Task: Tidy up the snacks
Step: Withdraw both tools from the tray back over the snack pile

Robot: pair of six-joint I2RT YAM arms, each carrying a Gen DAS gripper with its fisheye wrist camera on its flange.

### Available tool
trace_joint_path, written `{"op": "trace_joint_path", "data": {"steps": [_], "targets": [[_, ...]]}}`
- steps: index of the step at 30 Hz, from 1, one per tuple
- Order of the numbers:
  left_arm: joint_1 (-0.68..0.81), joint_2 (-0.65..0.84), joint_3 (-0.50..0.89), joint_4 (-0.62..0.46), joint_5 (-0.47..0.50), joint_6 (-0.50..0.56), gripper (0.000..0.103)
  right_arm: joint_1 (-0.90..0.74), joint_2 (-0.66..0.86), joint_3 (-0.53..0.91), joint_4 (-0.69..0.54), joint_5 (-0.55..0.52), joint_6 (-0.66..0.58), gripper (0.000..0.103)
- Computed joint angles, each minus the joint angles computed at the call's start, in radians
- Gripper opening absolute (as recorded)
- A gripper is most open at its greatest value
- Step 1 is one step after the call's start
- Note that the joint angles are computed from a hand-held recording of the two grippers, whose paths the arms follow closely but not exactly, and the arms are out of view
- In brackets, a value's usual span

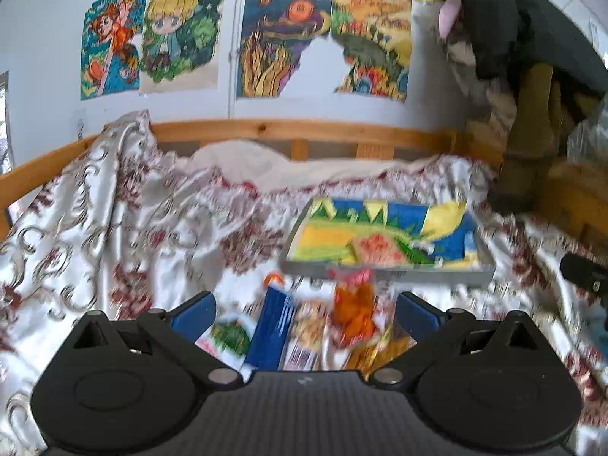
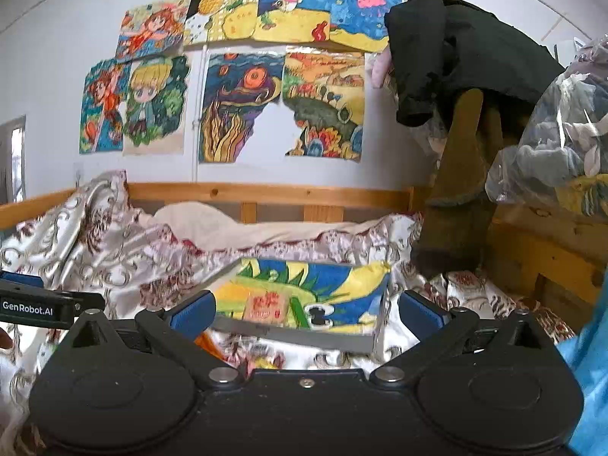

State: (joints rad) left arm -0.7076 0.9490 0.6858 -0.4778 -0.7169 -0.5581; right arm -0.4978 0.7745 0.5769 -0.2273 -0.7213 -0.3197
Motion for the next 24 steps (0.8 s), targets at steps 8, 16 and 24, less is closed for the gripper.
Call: {"op": "trace_joint_path", "data": {"steps": [8, 16, 24], "targets": [[-0.08, -0.002, 0.017, -0.243, 0.004, -0.146, 0.103, -0.036, -0.067, 0.006, -0.247, -0.041, -0.09, 0.102], [-0.105, 0.023, 0.042, -0.329, -0.017, -0.226, 0.103, -0.001, -0.119, -0.002, -0.334, 0.013, -0.129, 0.102], [-0.084, 0.012, 0.042, -0.341, -0.005, -0.239, 0.103, 0.025, -0.086, 0.009, -0.345, 0.055, -0.123, 0.102]]}}
